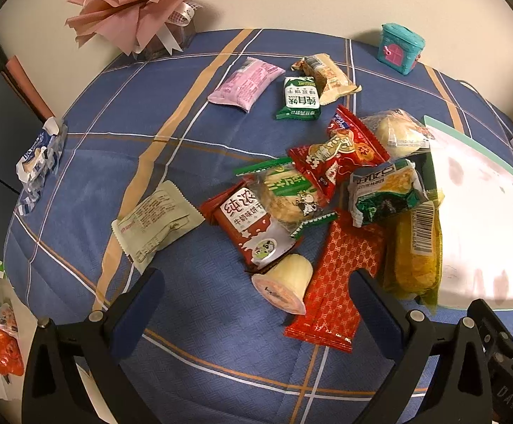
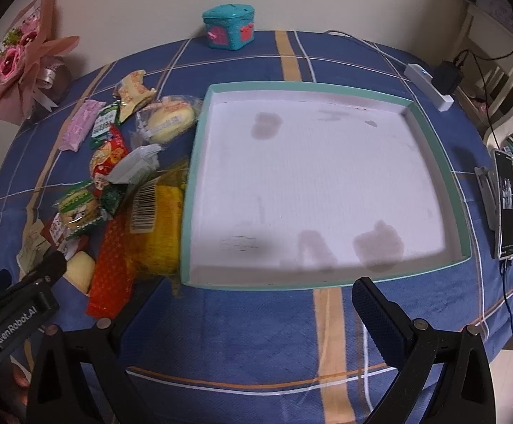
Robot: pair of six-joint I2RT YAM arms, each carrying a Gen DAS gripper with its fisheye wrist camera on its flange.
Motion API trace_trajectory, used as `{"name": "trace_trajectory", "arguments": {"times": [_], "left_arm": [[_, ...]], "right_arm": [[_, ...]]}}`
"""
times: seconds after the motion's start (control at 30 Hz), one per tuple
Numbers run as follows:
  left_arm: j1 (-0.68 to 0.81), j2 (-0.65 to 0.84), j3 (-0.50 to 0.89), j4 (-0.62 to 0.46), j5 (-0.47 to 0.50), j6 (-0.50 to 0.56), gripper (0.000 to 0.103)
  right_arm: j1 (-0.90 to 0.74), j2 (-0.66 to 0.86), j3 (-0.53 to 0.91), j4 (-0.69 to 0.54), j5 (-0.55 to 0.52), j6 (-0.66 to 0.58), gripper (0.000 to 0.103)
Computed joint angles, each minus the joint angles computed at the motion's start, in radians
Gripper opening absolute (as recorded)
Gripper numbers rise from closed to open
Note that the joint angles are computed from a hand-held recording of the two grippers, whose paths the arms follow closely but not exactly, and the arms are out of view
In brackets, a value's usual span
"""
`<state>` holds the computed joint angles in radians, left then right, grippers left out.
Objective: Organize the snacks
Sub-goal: 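Move both tools toward the snack pile beside the white tray, then grasp the red patterned wrapper with the right tool while the left tool approaches the pudding cup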
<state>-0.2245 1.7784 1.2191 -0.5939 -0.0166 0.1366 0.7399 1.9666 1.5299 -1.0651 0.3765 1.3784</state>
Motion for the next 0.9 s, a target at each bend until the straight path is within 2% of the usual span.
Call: {"name": "trace_trajectory", "arguments": {"times": [0.23, 0.53, 0.9], "left_arm": [[0.094, 0.041, 0.05, 0.005, 0.058, -0.042, 0.103], [0.239, 0.153, 0.19, -0.036, 0.076, -0.08, 0.103], [0.221, 0.221, 0.263, -0.15, 0.125, -0.048, 0.103]], "right_arm": [[0.009, 0.077, 0.103, 0.022, -0.002, -0.064, 0.103], [0.021, 0.225, 0.304, 0.078, -0.056, -0.146, 0.103], [0.005, 0.379, 0.45, 0.062, -0.172, -0.106, 0.103]]}}
